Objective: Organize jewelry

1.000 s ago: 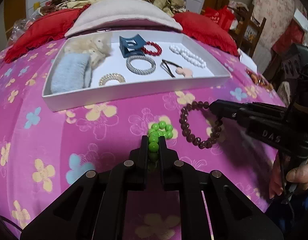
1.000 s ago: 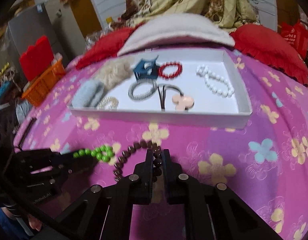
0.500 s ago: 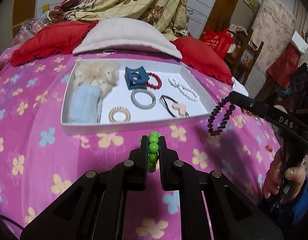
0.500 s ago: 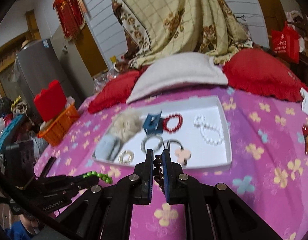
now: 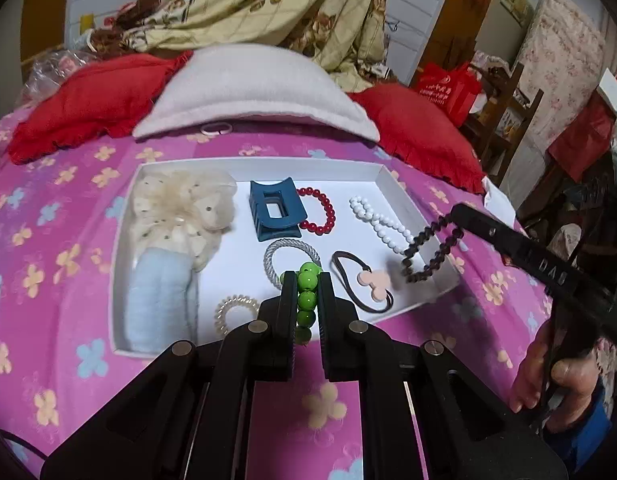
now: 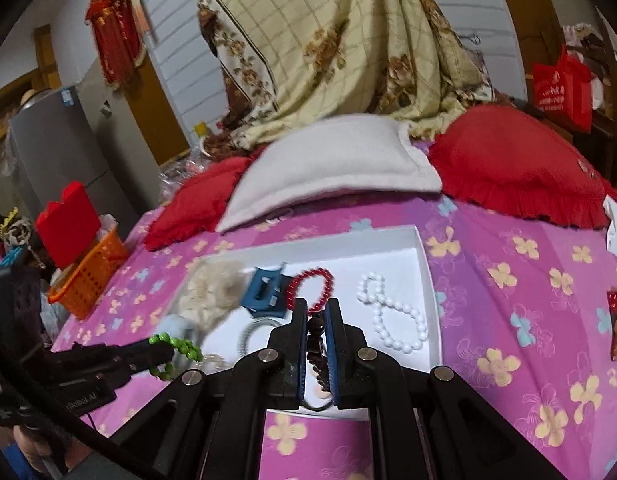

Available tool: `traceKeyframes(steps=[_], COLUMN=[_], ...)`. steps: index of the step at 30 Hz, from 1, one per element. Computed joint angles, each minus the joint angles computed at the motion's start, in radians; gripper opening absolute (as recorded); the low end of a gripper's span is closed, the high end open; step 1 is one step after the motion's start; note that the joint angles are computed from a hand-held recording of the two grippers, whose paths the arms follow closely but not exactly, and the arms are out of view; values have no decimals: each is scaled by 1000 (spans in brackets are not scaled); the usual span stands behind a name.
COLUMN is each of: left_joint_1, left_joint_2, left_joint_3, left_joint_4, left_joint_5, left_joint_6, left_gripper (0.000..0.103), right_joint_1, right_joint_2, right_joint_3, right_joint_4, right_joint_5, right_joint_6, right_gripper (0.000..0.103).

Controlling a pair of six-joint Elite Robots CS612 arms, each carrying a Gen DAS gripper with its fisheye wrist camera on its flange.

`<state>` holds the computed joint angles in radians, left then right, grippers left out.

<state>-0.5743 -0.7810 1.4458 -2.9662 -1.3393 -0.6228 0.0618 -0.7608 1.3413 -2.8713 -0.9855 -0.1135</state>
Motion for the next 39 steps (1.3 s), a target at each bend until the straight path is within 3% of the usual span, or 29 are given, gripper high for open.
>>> traceKeyframes(steps=[5,10,19,21,23,25,26,27,31,39], left_joint_1=[14,8,9,6,-1,-8,-11,-14,-29,-48], left_joint_2=[39,56,47,40,29,18,11,6,-29,-85], left_joint_3=[-59,-79,-63,-55,-40,-25,-16,-9,45,145], left_joint_4=[71,118,109,103,92,82,76,73,50,43], left_joint_5=[-61,-62,-59,-47,-23,3,16,25,91,221], left_joint_6=[-18,-17,-40,-38,-33,-28,-25,-24,-37,-130], left_gripper=[8,8,11,14,23,30,31,32,43,46], right_joint_1=[1,6,6,6,7,8,6,5,1,-3], right_joint_2=[12,18,20,20,19,17,16,13,6,4], right_joint_3=[-18,-28,-27,-28,-26,-20,-16,-9,3,15], right_joint_4=[74,134,139,145,139,123,110,89,53,41], right_joint_5=[-42,-73,-97,-98,-116,-126,-124,-120,-118,-121], right_joint_6=[-13,-31,-28,-26,-21,-12,-5,4,16,53], right_gripper=[8,8,8,8,11,27,40,44,44,44])
